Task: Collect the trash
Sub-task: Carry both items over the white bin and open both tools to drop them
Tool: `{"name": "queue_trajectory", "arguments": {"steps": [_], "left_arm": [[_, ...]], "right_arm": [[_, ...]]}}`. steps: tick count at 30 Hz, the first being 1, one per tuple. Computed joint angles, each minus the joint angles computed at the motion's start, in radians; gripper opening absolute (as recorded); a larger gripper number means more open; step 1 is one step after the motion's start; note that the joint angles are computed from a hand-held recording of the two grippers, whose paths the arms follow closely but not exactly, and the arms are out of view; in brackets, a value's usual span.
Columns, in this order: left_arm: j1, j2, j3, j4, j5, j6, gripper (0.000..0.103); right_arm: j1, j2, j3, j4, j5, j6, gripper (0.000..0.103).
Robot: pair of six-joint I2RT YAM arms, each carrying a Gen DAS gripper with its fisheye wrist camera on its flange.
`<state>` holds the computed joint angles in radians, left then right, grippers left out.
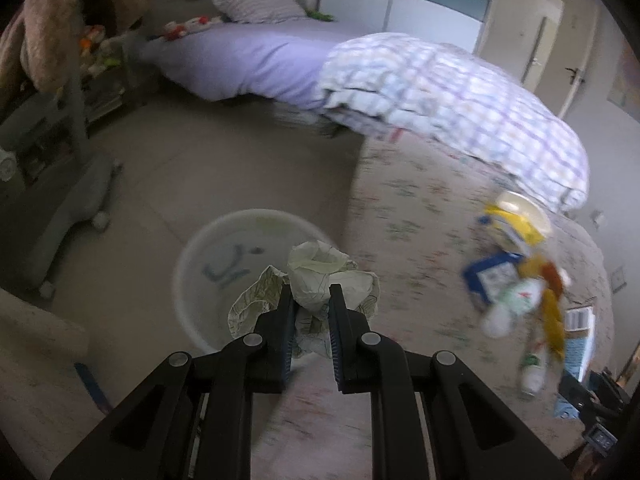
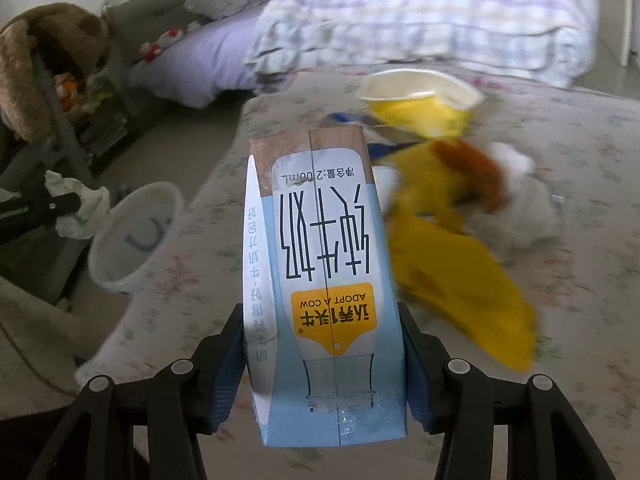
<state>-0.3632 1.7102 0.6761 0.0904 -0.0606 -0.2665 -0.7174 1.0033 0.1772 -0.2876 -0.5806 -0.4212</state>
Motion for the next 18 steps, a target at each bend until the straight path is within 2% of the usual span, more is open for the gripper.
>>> {"name": "queue_trajectory", "arguments": {"steps": [4, 9, 15, 18], "left_arm": [[0.127, 0.09, 0.0, 0.09, 0.055, 0.047, 0.016], [0.225, 0.199, 0.049, 0.121, 0.097, 0.071, 0.017], [0.28, 0.317, 0.117, 0.103, 0.109, 0.066, 0.017], [0.284, 0.34, 0.121, 0.117, 0.119, 0.083, 0.021]], "right_arm": [[0.258, 0.053, -0.003, 0.155, 0.098, 0.218, 0.059], [0.529, 0.3, 0.058, 0.394, 0.207, 0.42, 0.059], [0.755, 0.626, 0.212, 0.562, 0.28, 0.551, 0.059], [0.811, 0.733, 0.293, 0.587, 0.252, 0.579, 0.059]]}}
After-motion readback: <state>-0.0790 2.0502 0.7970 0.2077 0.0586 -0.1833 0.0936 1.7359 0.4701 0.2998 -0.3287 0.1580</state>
